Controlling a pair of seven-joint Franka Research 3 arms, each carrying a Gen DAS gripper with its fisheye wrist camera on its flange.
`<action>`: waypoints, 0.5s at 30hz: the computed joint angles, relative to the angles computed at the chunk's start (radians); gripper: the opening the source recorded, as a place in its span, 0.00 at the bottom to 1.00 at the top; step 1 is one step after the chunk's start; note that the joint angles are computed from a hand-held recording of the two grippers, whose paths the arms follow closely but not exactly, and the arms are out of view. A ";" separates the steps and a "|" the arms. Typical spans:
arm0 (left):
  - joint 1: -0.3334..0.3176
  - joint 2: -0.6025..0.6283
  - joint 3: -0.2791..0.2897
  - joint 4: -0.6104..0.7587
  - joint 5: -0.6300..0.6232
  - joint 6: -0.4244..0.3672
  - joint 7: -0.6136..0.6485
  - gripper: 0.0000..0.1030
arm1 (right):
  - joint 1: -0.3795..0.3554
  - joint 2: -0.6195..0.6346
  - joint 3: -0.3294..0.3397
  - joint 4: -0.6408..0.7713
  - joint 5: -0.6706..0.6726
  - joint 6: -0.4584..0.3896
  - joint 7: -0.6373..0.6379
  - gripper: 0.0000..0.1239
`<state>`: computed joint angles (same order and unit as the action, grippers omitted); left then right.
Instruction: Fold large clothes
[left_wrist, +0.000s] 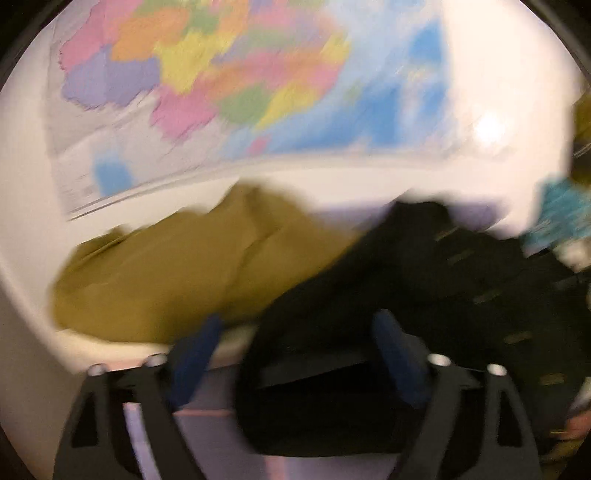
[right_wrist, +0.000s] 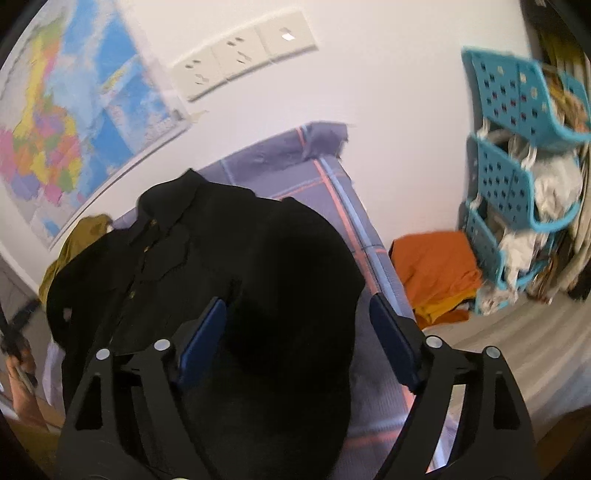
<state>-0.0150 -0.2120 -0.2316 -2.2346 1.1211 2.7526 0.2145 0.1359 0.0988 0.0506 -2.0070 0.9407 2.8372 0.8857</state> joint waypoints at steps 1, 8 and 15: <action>0.007 -0.012 0.003 -0.008 0.047 0.070 -0.038 0.85 | 0.000 -0.024 0.005 -0.021 0.014 -0.005 -0.035 0.69; -0.054 0.156 -0.007 0.128 -0.019 0.148 0.114 0.86 | 0.059 -0.069 0.002 -0.085 -0.200 -0.169 -0.043 0.55; -0.132 0.330 0.021 0.232 -0.384 0.241 0.498 0.86 | 0.014 -0.099 -0.027 -0.022 0.091 -0.259 -0.192 0.05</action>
<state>-0.1470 0.1181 -0.2107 -2.0027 0.7367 2.9932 0.7123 0.1503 -0.0002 0.0240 -2.0292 1.0321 2.5785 0.6934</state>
